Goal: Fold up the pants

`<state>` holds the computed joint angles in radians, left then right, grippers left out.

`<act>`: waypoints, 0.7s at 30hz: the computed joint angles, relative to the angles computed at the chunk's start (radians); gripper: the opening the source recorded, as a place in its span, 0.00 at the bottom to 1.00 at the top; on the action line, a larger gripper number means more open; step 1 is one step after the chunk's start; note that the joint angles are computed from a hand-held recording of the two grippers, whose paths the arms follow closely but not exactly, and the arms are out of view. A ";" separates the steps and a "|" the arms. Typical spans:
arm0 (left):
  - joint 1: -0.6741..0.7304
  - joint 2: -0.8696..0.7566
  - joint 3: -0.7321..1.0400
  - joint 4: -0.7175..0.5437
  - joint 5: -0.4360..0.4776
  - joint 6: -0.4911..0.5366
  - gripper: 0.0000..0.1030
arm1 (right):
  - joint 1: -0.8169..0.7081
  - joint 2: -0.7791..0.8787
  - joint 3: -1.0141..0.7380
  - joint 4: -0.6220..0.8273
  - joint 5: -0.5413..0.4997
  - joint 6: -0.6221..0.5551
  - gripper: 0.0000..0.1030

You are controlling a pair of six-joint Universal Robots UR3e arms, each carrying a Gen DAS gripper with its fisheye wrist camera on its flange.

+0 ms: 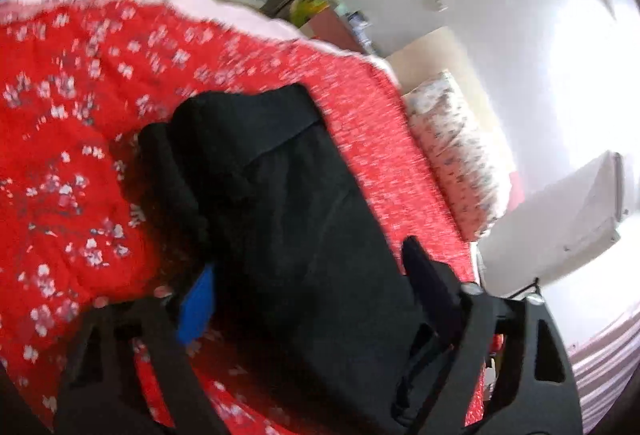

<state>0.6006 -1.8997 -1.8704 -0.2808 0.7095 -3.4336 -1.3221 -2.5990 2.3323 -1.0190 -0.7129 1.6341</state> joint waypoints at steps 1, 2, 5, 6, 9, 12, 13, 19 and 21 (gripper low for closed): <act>-0.004 -0.012 0.010 -0.001 0.008 -0.013 0.69 | -0.002 0.002 0.000 -0.001 -0.003 -0.009 0.90; -0.004 -0.020 0.015 0.000 0.011 -0.024 0.67 | -0.002 0.002 0.001 -0.001 -0.004 -0.014 0.90; -0.007 -0.030 0.034 -0.016 0.030 -0.061 0.55 | 0.010 -0.010 0.013 -0.026 -0.003 0.007 0.90; 0.003 -0.024 0.022 -0.025 0.038 -0.055 0.39 | 0.018 -0.004 0.018 -0.044 -0.003 0.021 0.90; 0.017 -0.026 0.010 -0.032 0.039 -0.063 0.21 | 0.048 0.016 0.027 -0.097 -0.001 0.068 0.90; 0.006 -0.001 0.000 -0.034 0.075 -0.041 0.15 | 0.041 0.006 0.023 -0.077 0.004 0.057 0.90; -0.011 0.014 0.000 -0.029 0.113 -0.031 0.13 | 0.034 0.003 0.016 -0.057 0.005 0.047 0.90; -0.104 0.095 -0.021 0.015 0.303 0.003 0.11 | -0.109 0.028 -0.088 0.209 0.008 -0.146 0.90; -0.135 0.108 0.021 -0.045 0.352 0.036 0.11 | -0.202 0.063 -0.153 0.374 0.000 -0.268 0.90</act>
